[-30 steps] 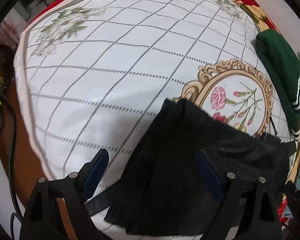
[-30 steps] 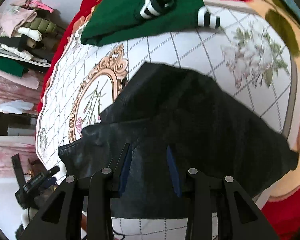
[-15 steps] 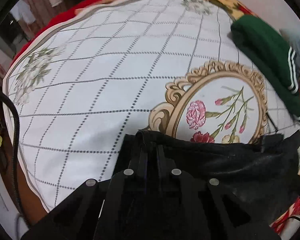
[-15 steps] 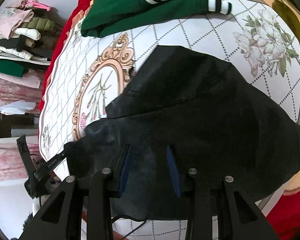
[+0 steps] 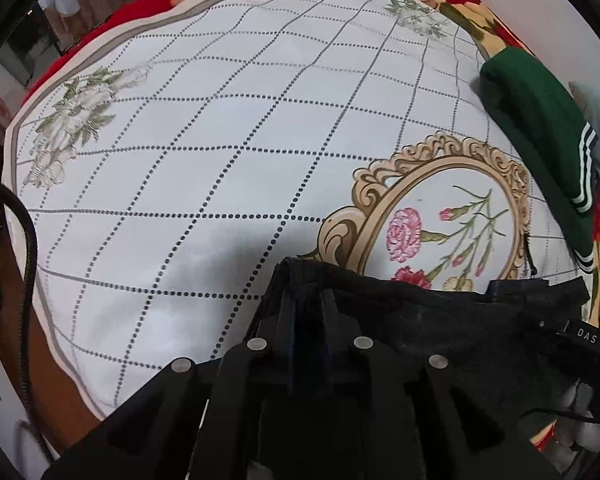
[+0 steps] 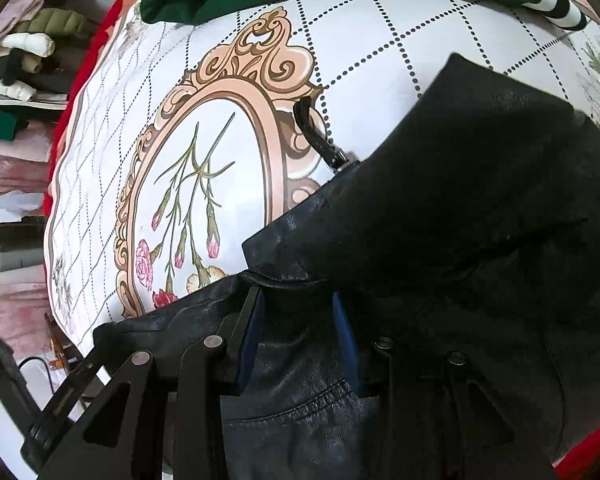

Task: Fold large clothes
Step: 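Grasp the jacket hem with both grippers side by side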

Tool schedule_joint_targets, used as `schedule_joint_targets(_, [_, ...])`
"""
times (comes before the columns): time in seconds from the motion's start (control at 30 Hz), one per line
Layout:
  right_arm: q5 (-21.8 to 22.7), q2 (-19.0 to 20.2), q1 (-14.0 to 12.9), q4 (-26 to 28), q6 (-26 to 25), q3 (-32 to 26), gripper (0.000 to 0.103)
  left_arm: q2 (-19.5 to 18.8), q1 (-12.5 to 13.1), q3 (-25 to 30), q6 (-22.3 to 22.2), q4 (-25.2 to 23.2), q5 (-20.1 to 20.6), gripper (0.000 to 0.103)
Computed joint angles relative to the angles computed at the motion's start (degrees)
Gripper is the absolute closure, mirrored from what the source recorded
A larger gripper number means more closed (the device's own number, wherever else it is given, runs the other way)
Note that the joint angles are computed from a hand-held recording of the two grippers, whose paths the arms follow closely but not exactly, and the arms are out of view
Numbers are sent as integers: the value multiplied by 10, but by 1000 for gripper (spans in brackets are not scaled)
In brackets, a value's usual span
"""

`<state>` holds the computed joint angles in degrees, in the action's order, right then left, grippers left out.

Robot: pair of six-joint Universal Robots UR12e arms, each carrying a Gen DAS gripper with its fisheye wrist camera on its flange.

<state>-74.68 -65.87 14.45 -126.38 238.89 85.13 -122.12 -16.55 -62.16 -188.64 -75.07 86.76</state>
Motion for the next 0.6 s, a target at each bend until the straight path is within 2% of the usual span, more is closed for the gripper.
schedule_joint_targets(0.07, [13, -14, -3, -36, 3, 20, 66, 3, -6, 6, 7, -4, 18, 85])
schedule_joint_targets(0.1, [16, -21, -4, -52, 7, 30, 66, 6, -8, 6, 13, 3, 21, 69])
schedule_joint_targets(0.13, [10, -38, -5, -81, 15, 50, 66, 10, -10, 3, 20, 8, 23, 33])
schedule_joint_targets(0.17, [-5, -52, -3, -93, 18, 63, 65, 13, -13, 3, 25, 14, 28, 16])
schedule_joint_targets(0.2, [-16, -63, -2, -102, 20, 75, 65, 20, -16, -2, 33, 29, 27, 8])
schedule_joint_targets(0.23, [-30, -80, -1, -117, 25, 93, 64, 20, -19, -2, 37, 36, 26, 8])
schedule_joint_targets(0.3, [-68, -123, 4, -132, 47, 134, 55, 25, -26, -3, 50, 45, 31, 8])
schedule_joint_targets(0.33, [-78, -136, 4, -134, 55, 148, 43, 24, -30, 0, 55, 45, 26, 8])
schedule_joint_targets(0.37, [-90, -157, 5, -139, 73, 171, 36, 24, -35, 1, 61, 43, 18, 8])
schedule_joint_targets(0.53, [-114, -233, 3, -142, 186, 267, 36, 12, -63, 14, 78, 10, -19, 8])
schedule_joint_targets(0.57, [-115, -246, 1, -168, 225, 297, 36, 9, -68, 14, 78, 9, -23, 8])
schedule_joint_targets(0.6, [-114, -252, -3, -184, 240, 311, 36, 3, -76, 16, 78, 5, -20, 8])
